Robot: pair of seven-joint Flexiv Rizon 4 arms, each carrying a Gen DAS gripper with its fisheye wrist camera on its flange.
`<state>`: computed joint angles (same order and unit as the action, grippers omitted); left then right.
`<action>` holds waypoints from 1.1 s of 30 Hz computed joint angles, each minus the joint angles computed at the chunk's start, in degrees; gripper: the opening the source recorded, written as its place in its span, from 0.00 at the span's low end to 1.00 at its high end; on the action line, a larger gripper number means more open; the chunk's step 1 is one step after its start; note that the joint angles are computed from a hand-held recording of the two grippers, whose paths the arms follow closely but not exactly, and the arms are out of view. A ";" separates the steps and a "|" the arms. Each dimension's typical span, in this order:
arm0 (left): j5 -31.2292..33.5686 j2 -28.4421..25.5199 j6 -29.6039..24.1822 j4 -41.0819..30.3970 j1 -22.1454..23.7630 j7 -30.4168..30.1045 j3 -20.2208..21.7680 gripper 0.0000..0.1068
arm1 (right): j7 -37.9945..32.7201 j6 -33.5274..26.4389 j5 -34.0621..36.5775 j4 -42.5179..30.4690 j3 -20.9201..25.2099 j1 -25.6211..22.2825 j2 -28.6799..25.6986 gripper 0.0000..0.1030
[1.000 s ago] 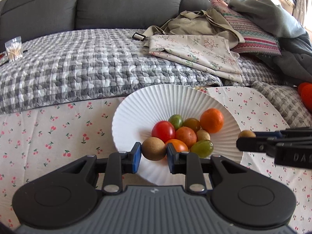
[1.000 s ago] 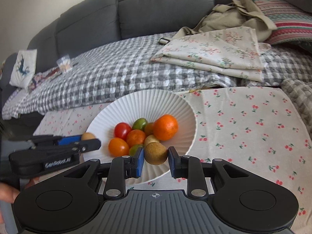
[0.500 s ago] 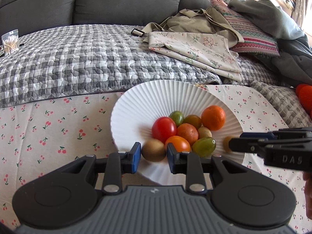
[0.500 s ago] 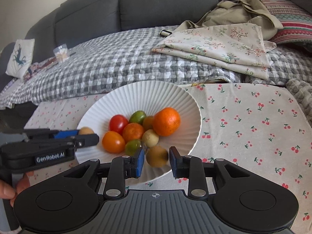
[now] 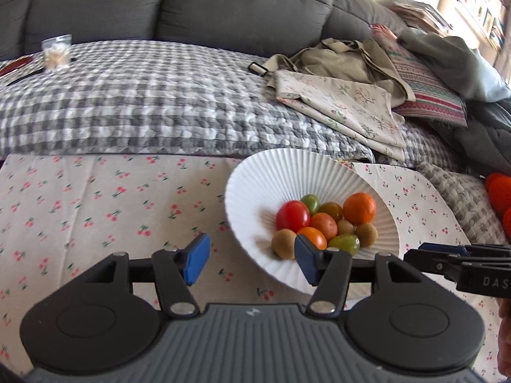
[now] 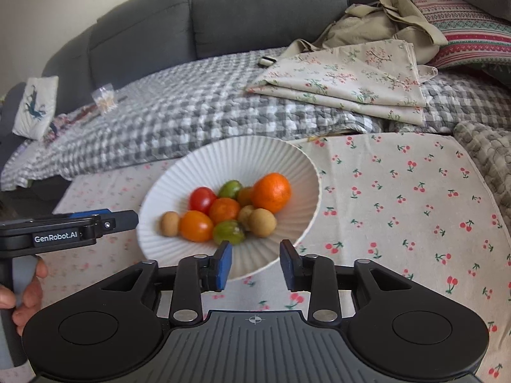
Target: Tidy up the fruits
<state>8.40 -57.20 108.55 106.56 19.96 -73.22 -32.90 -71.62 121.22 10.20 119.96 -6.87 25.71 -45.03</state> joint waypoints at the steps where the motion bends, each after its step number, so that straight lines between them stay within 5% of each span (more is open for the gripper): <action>1: -0.42 1.05 0.31 0.77 -0.71 -0.39 0.99 0.55 | -0.05 0.19 0.18 0.44 0.11 0.26 0.49 0.35; 6: -2.00 6.00 4.60 4.58 -6.47 -3.18 7.89 0.57 | -0.57 0.06 -0.51 2.70 1.59 0.37 2.72 0.51; 13: -0.89 10.85 8.81 9.30 -11.33 -5.98 14.01 0.68 | -3.27 -0.11 2.02 7.10 -0.44 4.50 5.01 0.54; 17: -0.40 14.17 11.38 13.32 -13.62 -7.14 17.42 0.82 | -4.51 1.19 5.48 10.14 -1.74 7.65 8.03 0.75; 22: -1.94 19.30 13.41 19.26 -16.27 -9.47 21.17 0.95 | -6.75 -1.32 13.14 13.72 -7.26 17.71 11.96 0.86; 26: -2.70 21.94 16.94 23.27 -18.85 -10.29 24.52 0.96 | -5.87 -3.08 20.40 16.56 -15.03 28.88 14.04 0.98; 33: -1.18 25.76 19.07 28.37 -18.82 -12.18 25.55 0.96 | -4.81 0.07 26.33 21.07 -19.44 38.76 15.70 1.00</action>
<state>7.23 -31.44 127.62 134.93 1.14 -85.40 -7.35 -76.44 121.29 36.53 141.02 -26.31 64.48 -29.33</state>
